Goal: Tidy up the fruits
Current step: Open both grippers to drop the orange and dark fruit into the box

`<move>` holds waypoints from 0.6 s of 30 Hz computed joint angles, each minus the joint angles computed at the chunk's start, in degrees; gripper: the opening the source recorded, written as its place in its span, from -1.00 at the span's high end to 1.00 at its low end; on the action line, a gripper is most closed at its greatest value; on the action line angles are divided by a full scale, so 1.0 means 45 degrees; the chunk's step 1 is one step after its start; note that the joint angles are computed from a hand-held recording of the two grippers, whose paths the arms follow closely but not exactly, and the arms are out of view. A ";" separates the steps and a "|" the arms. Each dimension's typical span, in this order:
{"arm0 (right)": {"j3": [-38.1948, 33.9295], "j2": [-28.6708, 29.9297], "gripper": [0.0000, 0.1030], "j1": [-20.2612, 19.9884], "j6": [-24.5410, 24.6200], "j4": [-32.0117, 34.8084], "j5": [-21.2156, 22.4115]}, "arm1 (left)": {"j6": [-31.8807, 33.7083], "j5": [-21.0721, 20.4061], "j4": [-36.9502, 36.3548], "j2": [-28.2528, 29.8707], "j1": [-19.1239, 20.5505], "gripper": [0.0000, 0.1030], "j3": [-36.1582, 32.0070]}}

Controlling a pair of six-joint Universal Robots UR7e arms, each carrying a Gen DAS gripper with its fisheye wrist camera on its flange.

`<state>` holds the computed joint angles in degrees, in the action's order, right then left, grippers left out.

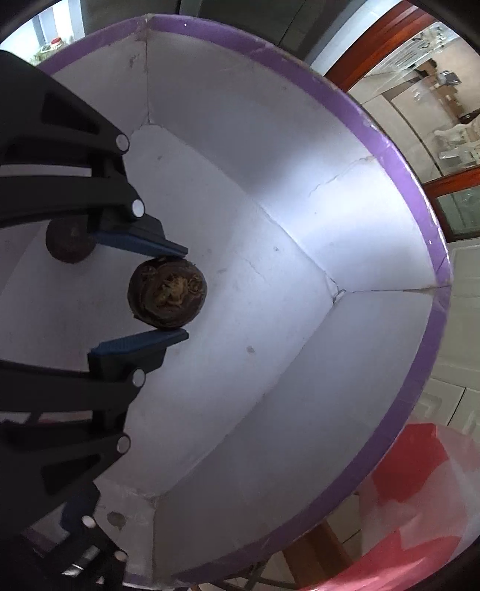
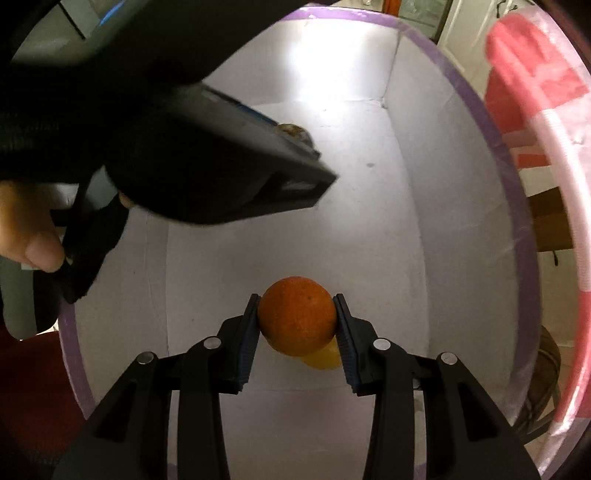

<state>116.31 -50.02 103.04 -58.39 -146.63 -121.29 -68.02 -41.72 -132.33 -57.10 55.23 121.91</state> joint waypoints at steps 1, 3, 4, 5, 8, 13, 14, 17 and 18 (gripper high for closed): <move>-0.0007 0.0003 0.24 -0.0002 0.0050 0.0045 -0.0003 | -0.0104 -0.0027 0.0073 0.0002 0.0040 0.23 -0.0018; -0.0007 0.0018 0.23 0.0006 0.0133 0.0054 -0.0080 | -0.0129 -0.0068 0.0062 0.0015 0.0076 0.23 -0.0029; 0.0005 0.0003 0.23 0.0003 0.0168 0.0064 -0.0093 | -0.0123 -0.0132 0.0019 0.0013 0.0081 0.23 -0.0010; 0.0017 -0.0025 0.22 -0.0003 0.0226 0.0112 -0.0103 | -0.0132 -0.0159 0.0027 0.0018 0.0075 0.23 -0.0006; 0.0083 -0.0083 0.14 0.0000 0.0314 0.0088 -0.0093 | -0.0264 -0.0201 0.0187 -0.0012 0.0067 0.12 -0.0009; -0.0230 -0.0049 -0.15 0.0056 0.0208 0.0271 0.0418 | -0.0948 0.0005 0.0546 -0.0275 -0.0072 -0.40 0.0116; -0.0200 -0.0119 -0.17 0.0061 0.0179 0.0235 0.0499 | -0.1056 0.0030 0.0656 -0.0305 -0.0106 -0.41 0.0095; -0.0038 -0.0453 -0.19 0.0069 0.0001 -0.0005 0.0904 | -0.1364 0.0109 0.1190 -0.0449 -0.0207 -0.42 -0.0060; 0.0026 -0.0620 -0.21 0.0072 -0.0102 -0.0104 0.1166 | -0.1492 0.0144 0.1361 -0.0534 -0.0257 -0.44 -0.0073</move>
<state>116.43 -52.81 103.36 -58.85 -147.09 -116.05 -74.73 -41.07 -126.20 -59.51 54.07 121.58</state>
